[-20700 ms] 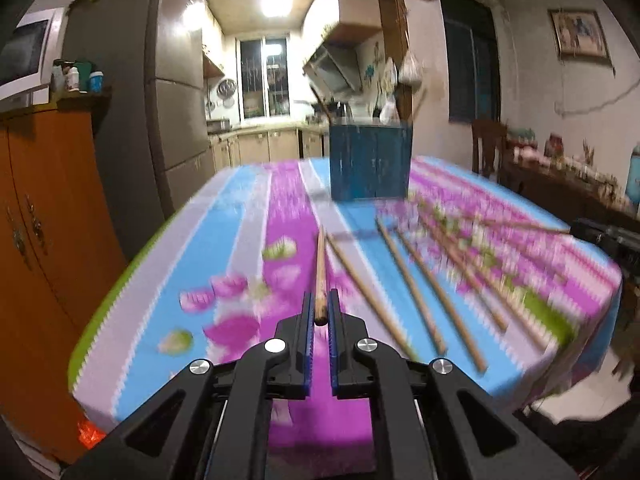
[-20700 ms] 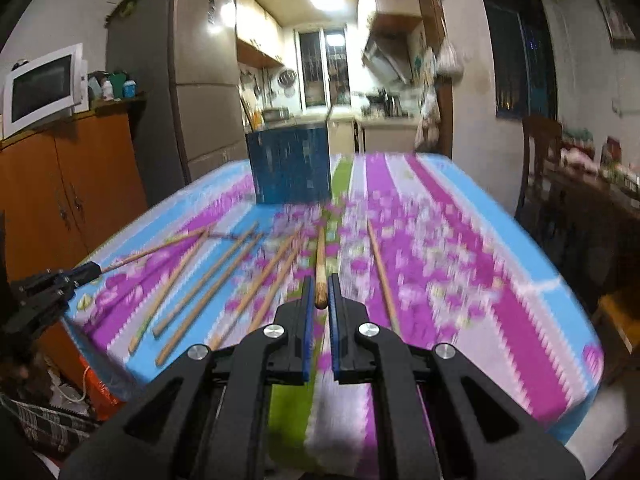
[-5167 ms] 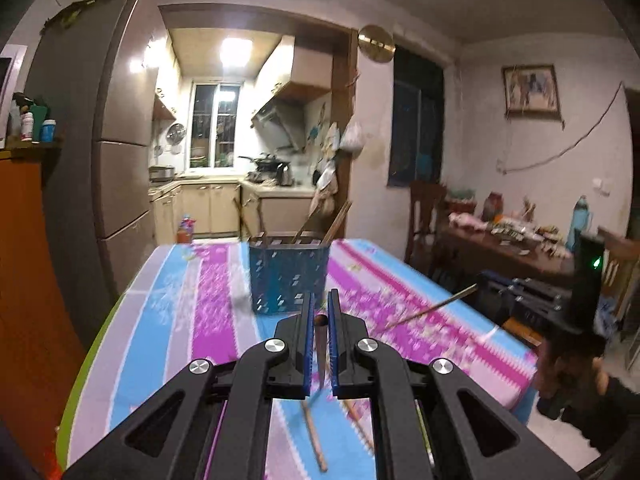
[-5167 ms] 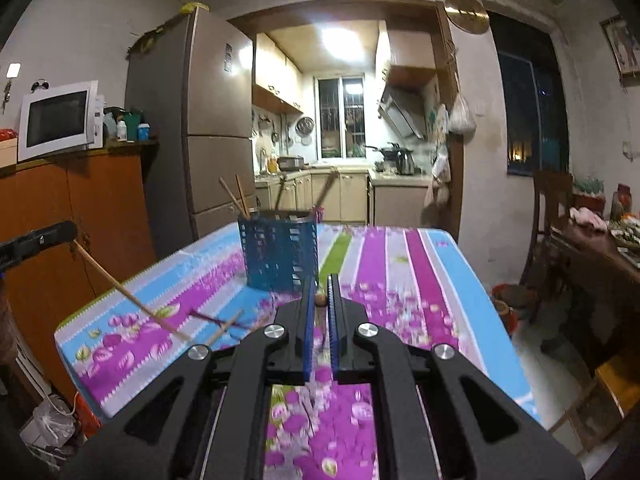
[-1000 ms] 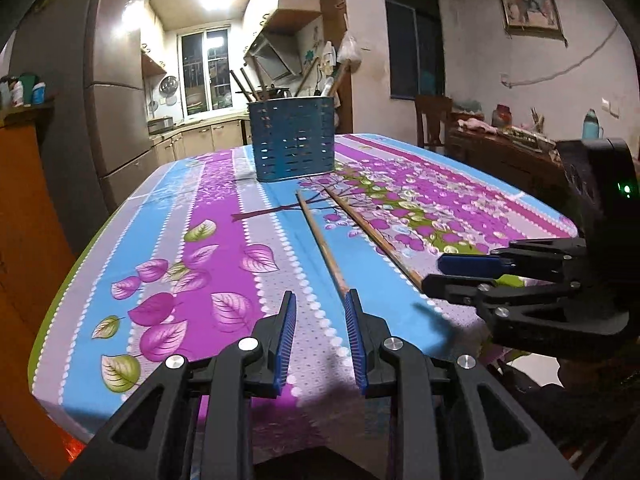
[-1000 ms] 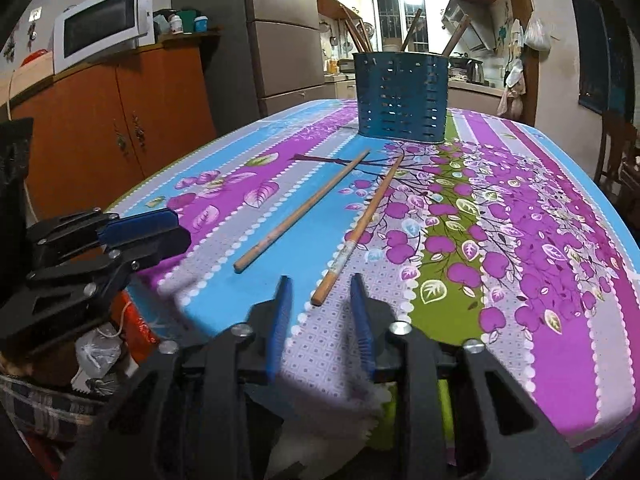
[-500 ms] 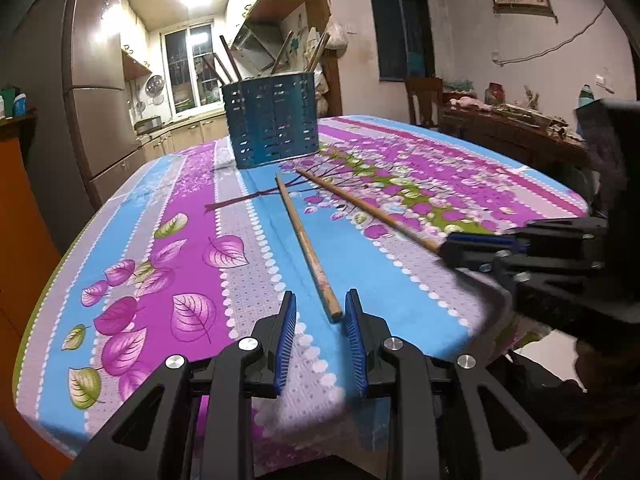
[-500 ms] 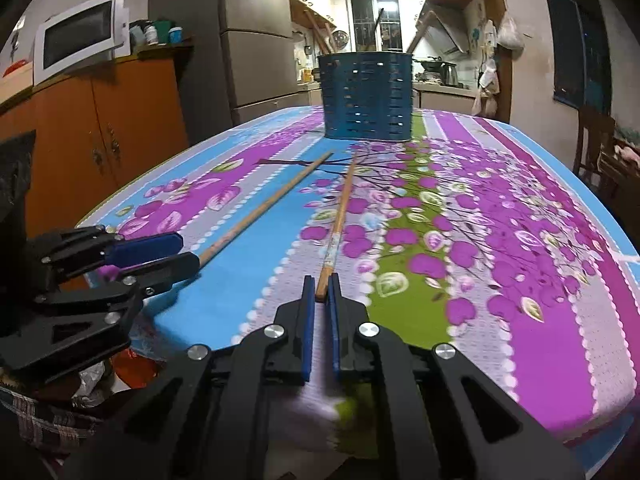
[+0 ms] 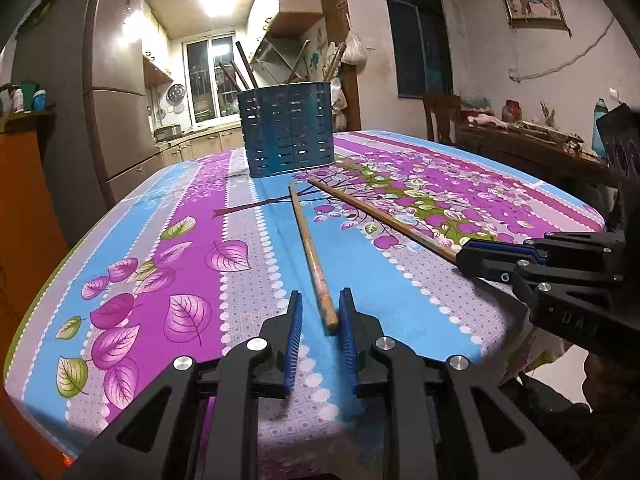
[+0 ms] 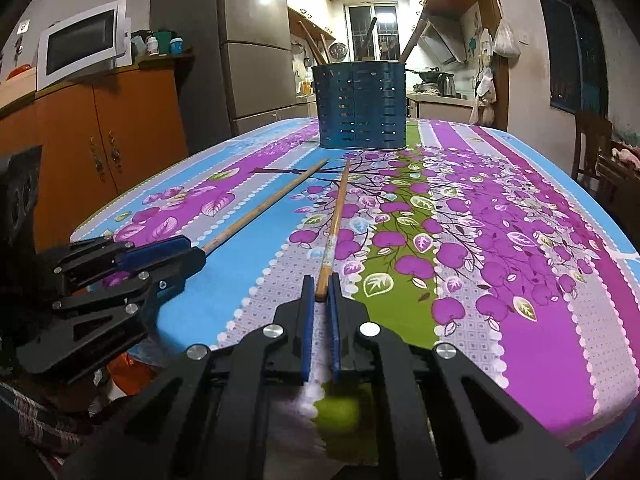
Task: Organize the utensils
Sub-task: 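Close the right tool on a chopstick while the left tool grasps the other, then lift both chopsticks and carry them toward the blue holder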
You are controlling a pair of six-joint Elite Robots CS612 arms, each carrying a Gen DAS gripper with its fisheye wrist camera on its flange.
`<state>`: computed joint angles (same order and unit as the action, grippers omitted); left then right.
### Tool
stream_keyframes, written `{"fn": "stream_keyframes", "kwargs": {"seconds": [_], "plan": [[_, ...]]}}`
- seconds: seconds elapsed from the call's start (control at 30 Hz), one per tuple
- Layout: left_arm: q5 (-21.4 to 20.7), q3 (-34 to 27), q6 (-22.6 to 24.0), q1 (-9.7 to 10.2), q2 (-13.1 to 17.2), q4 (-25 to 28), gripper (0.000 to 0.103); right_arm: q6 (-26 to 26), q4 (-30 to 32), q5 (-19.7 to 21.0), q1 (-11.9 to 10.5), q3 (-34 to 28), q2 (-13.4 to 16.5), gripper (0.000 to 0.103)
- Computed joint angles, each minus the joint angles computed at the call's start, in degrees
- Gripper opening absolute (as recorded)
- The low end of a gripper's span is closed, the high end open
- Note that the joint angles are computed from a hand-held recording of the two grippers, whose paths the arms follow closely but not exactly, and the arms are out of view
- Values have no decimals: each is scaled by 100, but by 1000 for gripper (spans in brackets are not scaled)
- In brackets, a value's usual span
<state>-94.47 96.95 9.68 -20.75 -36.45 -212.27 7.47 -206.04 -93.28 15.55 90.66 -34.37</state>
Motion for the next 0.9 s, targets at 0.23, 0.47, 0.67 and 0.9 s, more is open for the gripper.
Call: {"fn": "stream_keyframes", "kwargs": {"seconds": [0.23,0.47,0.67,0.9], "plan": [[-96,-18,-200,43,67,-190,9,67,-90,-230,51,-71,61,5],[-84,1,-150,57,39,-227,7,103,-111,-257,43,-43,22,5],[-32,68,-395,117,-135,-488,7,-47,-407,-435,36,25,-77,5],[-157,120,-406,183,-461,-450,8,-567,-939,-483,0,32,-254,5]]}}
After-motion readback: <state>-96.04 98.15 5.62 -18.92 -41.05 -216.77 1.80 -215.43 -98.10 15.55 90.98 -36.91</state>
